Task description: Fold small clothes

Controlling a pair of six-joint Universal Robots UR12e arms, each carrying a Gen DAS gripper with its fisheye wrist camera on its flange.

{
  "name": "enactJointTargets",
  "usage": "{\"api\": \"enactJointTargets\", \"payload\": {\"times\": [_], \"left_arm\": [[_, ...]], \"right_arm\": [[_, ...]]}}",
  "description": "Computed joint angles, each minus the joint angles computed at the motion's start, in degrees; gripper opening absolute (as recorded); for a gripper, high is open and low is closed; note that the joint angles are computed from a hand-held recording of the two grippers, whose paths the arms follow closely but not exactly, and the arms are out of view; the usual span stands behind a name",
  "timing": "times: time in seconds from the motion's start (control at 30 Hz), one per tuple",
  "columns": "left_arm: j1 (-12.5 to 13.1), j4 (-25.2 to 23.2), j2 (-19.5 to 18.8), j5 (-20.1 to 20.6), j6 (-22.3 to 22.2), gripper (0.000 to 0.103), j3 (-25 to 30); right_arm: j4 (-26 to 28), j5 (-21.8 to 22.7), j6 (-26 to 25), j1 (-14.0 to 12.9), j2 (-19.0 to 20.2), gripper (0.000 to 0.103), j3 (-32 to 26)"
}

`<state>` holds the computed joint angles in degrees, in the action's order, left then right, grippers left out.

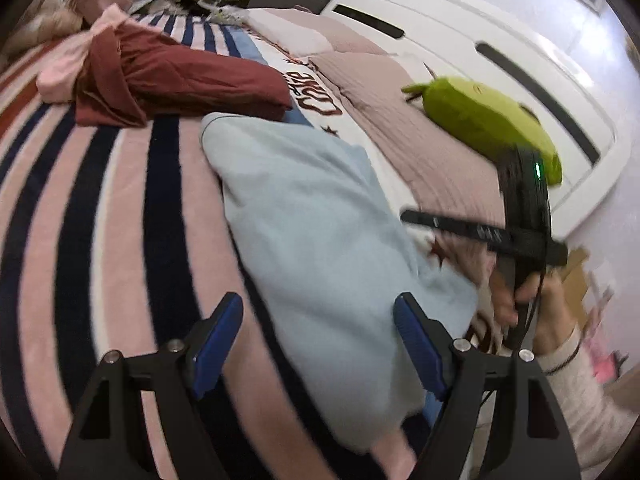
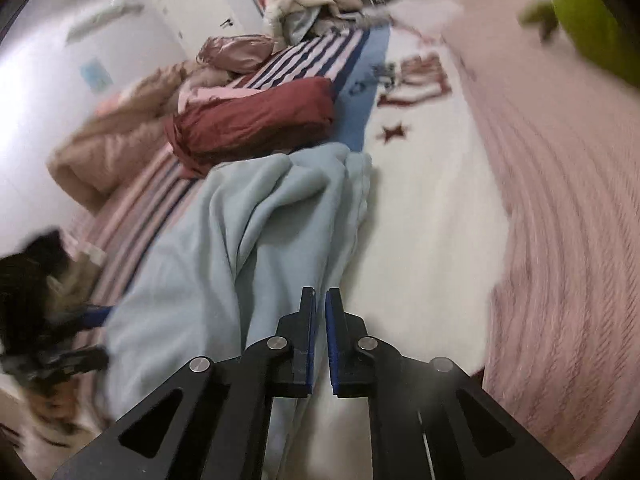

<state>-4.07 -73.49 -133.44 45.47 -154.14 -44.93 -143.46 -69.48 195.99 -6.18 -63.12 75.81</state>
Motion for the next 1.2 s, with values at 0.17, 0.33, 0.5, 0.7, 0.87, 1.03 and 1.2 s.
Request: {"api": "enactJointTargets", "payload": {"times": [0.17,0.33,0.5,0.7,0.87,1.03,1.2], "left_arm": [[-0.81,-5.57,-6.80,0.93,-5.74,0.072,11.23],[-1.78,-9.33,-10.41,1.90,-6.29,0.031,16.85],[-2.15,-2.65,-7.30,3.21,-6.41,0.020,12.43],[-1.39,5.04,-2.29,2.46,-4.55,0.020,8.26],[0.39,9.54,0.92,2.99,-4.11,0.020,6.83],[3.34,15.38,4.48,4.03,-5.72,0.020,4.30],[6.88,18.98,7.14,6.49,-8.36,0.020,3.04]], "right_arm": [[-0.59,14.41,2.03,-2.35,1.33,0.086,0.04],[5.95,17.11,-1.30,-1.29,4.33,0.031,-3.77],[2.56,15.83,-0.53,-0.26,4.25,0.010,-3.74],[-3.70,15.14,-0.79,1.22,2.32,0.009,-4.09],[-6.24,14.68,-1.45,2.91,1.79,0.009,-6.76],[-7.70,15.23,-2.71,5.44,2.76,0.009,-11.56],[-4.13,16.38,-5.60,8.83,6.39,0.009,-20.50]]}}
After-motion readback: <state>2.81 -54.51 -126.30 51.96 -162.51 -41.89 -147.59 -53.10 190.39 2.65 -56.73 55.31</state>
